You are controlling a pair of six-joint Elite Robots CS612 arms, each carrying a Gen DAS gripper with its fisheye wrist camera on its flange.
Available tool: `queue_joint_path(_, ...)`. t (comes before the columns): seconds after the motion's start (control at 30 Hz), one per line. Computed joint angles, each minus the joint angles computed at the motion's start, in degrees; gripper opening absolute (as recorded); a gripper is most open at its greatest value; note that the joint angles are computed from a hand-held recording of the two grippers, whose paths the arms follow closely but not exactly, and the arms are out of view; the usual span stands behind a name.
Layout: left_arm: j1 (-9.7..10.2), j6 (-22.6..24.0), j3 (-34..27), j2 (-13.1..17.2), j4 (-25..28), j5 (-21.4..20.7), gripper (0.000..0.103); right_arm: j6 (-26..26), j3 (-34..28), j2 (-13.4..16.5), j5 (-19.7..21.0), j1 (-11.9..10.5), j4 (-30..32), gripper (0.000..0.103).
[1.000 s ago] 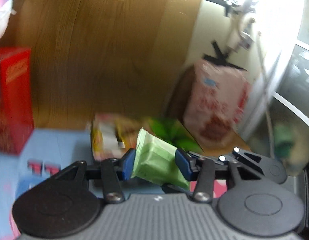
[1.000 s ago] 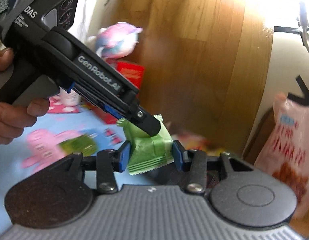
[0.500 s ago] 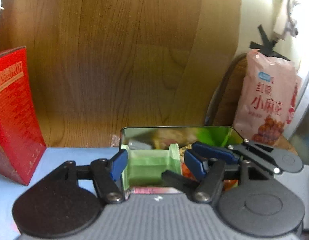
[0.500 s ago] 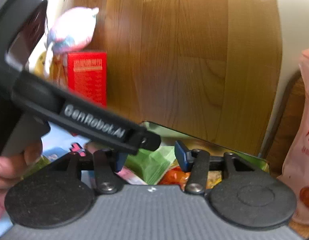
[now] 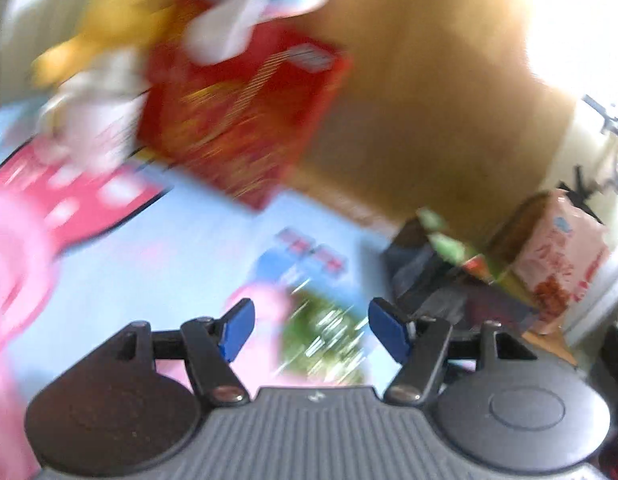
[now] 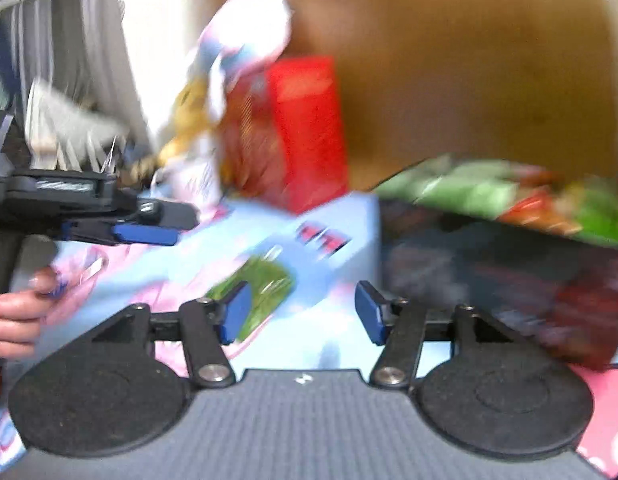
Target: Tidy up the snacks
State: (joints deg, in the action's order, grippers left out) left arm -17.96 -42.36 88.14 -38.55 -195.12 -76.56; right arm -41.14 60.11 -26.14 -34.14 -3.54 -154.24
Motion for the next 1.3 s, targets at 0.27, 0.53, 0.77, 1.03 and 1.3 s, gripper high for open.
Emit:
queue_joint_path(0.27, 0.14, -5.26, 5.72, -0.04, -6.19, 0.31, 0.063, -0.22, -5.43, 2.3, -9.3, 4.82, 3.43, 0.081)
queue_joint_path(0.53, -0.72, -1.86, 5.46, 0.96, -8.55, 3.2, 0.063, -9.43, 1.58, -1.62, -9.76, 4.05, 4.06, 0.048)
queue_joint_path(0.77, -0.92, 0.47, 6.02, 0.68, -9.47, 0.28, 0.064, -23.77, 12.75, -8.26, -4.63, 0.02, 12.53, 0.048)
queue_joint_path(1.03, -1.96, 4.16, 5.38, 0.68, -10.81, -11.44, 0.064, -21.95, 26.14, -13.84, -3.14, -5.12, 1.48, 0.06)
queue_joint_path(1.3, -3.49, 10.01, 2.72, 0.76, -5.59, -21.12, 0.065, -8.63, 30.11, -14.49, -2.37, -7.11, -6.78, 0.068)
